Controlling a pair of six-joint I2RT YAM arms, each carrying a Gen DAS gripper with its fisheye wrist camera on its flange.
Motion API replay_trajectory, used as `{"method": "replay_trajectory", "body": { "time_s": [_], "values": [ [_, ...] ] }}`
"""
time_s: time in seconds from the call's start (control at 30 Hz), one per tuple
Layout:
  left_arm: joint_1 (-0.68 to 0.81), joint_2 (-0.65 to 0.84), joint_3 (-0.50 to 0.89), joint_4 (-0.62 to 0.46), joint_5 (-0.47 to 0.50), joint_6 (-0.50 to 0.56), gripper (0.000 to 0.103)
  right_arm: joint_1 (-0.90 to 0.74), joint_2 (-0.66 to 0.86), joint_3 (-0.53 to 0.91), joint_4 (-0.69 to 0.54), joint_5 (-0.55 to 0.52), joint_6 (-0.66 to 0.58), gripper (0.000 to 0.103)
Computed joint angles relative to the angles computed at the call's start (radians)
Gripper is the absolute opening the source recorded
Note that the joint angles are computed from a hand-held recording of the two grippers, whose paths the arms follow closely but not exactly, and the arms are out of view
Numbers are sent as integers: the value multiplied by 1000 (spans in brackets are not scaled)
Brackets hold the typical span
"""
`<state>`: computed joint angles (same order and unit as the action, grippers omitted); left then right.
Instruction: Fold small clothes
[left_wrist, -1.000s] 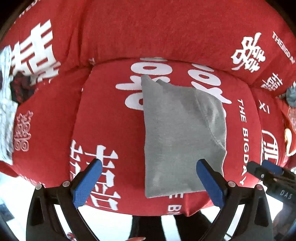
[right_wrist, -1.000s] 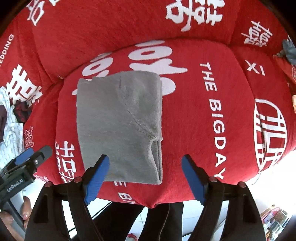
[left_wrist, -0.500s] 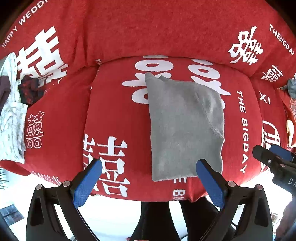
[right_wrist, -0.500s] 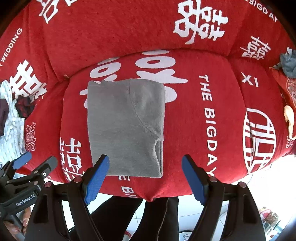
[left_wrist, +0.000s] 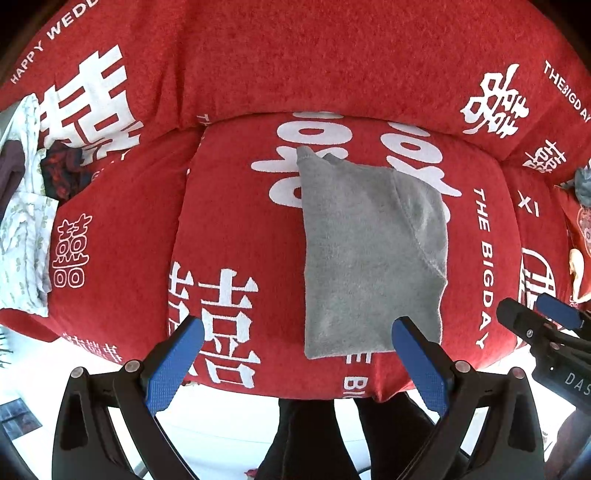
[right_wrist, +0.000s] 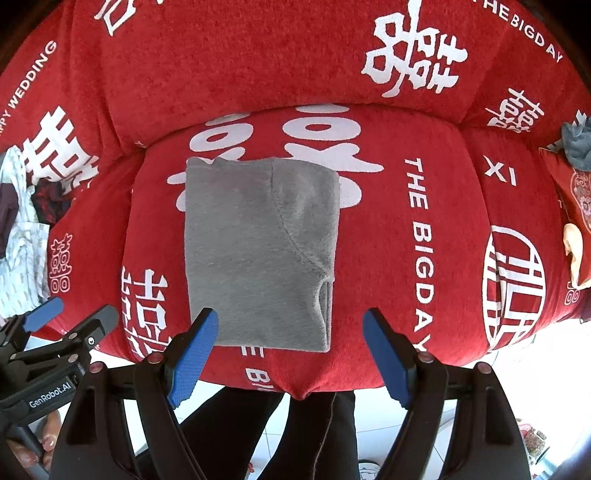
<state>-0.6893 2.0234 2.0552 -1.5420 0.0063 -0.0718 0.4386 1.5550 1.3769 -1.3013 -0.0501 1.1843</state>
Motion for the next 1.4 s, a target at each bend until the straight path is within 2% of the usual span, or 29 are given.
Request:
{"method": "replay_trajectory", "body": {
  "time_s": [1.4],
  "values": [
    [-6,20,28,-17,-7,11,102,-19,5,3,-3,-2,-18,83]
  ]
}}
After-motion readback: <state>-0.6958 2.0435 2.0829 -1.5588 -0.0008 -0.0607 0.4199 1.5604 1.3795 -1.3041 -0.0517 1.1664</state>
